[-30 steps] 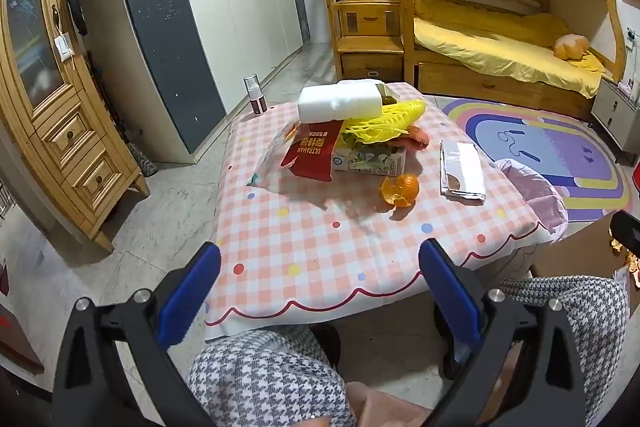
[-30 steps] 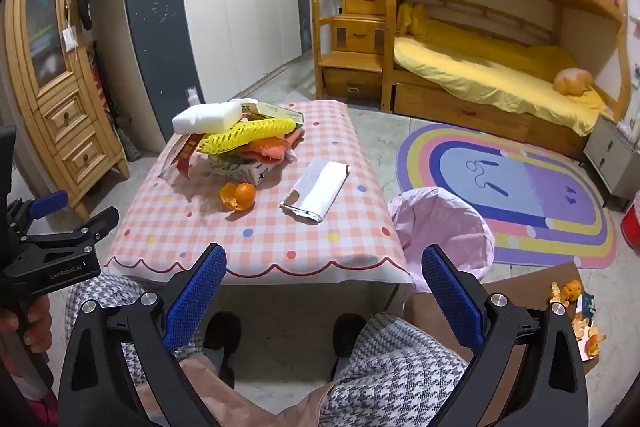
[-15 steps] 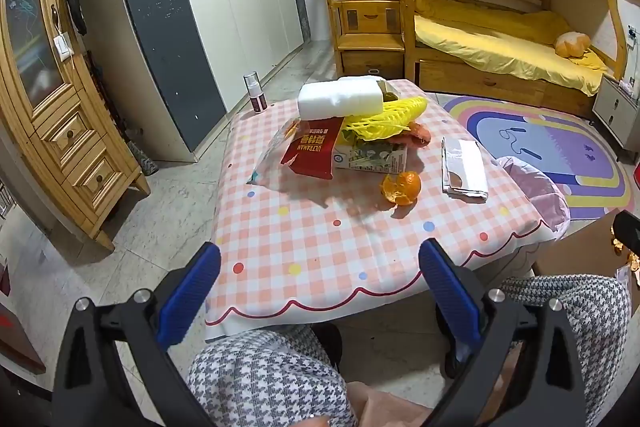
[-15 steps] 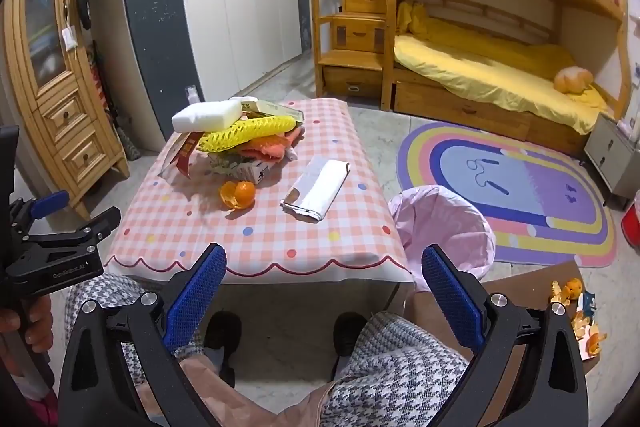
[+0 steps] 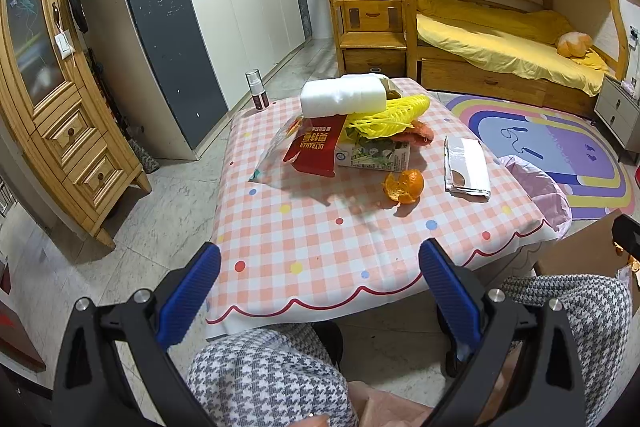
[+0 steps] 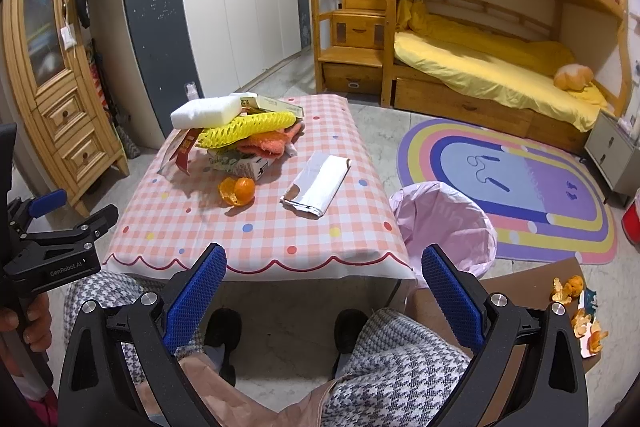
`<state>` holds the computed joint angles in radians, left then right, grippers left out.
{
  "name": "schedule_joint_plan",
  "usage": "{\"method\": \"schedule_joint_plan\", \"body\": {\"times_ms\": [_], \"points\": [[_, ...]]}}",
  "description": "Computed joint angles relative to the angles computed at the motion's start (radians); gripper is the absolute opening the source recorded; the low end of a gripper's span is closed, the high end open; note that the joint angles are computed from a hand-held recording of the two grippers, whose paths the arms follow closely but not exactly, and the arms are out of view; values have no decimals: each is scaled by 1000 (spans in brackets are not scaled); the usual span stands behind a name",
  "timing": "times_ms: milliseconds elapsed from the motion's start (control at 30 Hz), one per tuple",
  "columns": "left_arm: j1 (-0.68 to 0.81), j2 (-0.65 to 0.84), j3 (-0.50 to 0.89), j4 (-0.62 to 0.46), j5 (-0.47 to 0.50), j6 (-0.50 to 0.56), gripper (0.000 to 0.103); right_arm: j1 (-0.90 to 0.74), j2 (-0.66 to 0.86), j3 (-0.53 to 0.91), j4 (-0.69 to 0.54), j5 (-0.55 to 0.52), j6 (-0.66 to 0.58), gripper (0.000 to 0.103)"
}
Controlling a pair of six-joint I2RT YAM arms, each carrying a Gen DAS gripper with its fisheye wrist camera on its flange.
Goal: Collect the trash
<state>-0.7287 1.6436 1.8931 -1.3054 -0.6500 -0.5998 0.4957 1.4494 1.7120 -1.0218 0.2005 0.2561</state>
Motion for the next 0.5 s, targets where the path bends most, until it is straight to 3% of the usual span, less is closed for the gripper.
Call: {"method": "schedule_joint_plan", "body": {"times_ms": [500], "points": [[0,9,18,-12,0,2,96,1,-1,-1,-1,1,1,97]]}}
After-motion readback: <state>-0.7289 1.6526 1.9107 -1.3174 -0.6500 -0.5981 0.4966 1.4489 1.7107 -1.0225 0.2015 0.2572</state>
